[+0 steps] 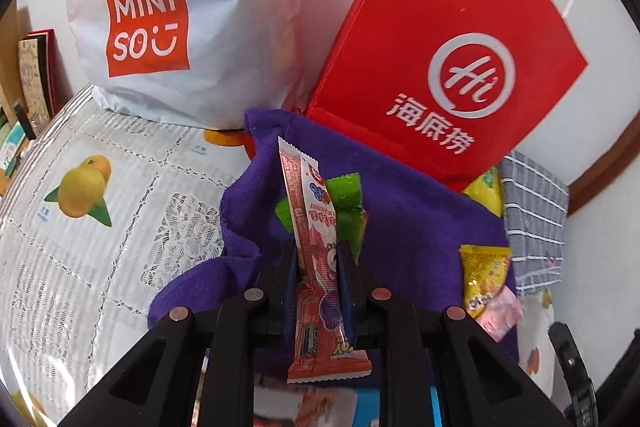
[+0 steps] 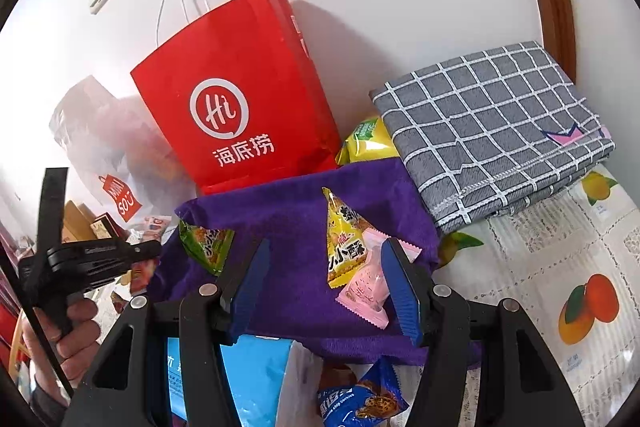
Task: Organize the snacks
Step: 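Lower the pink stick snack onto the towel and open the left gripper, then grasp the panda-print snack pack with the left gripper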
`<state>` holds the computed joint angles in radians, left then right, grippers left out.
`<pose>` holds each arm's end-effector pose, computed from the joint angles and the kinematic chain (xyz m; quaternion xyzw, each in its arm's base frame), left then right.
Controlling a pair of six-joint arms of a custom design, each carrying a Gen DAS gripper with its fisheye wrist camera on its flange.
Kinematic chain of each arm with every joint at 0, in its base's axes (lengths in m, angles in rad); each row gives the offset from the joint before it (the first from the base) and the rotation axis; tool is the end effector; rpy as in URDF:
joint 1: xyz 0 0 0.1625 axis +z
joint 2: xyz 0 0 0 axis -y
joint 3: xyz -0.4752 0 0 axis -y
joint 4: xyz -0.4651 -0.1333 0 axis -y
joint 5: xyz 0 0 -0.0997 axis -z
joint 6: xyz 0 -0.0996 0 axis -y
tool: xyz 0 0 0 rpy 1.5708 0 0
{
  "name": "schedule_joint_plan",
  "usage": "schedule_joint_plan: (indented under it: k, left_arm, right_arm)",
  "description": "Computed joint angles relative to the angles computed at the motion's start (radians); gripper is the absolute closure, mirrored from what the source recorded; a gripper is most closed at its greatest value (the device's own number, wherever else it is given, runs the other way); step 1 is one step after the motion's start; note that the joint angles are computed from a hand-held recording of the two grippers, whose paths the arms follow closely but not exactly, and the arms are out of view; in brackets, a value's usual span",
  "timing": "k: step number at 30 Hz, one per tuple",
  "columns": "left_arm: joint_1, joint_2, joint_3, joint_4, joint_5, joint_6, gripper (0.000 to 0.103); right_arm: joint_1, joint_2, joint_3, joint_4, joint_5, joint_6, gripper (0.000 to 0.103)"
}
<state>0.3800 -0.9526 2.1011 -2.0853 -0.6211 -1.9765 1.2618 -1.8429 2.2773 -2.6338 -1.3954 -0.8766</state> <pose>-0.3960 -0.3889 0.0198 -0.1918 0.8352 -0.4380 0.2716 0.0120 -0.4578 0.4038 0.2913 -0.9019 0.3020 0.1030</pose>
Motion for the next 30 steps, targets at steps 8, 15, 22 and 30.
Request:
schedule_joint_plan:
  k: [8,15,22,30]
  left_arm:
    - [0.032,0.021,-0.002,-0.039,-0.025,0.017,0.084]
    - [0.031,0.033,-0.005,-0.114,-0.022,0.103,0.079]
    - [-0.035,-0.009,0.021,-0.058,-0.006,0.082,0.064]
    - [-0.136,-0.063,0.081,0.054,-0.01,0.013,0.051]
  right_arm:
    - [-0.007,0.006,-0.015,0.022,0.002,0.026,0.045]
    - [-0.002,0.003,-0.007,0.02,-0.005,0.008,0.045]
    - [-0.001,0.004,-0.002,0.015,-0.008,0.001,0.045]
    - [0.004,-0.002,0.007,0.003,-0.01,-0.02,0.045]
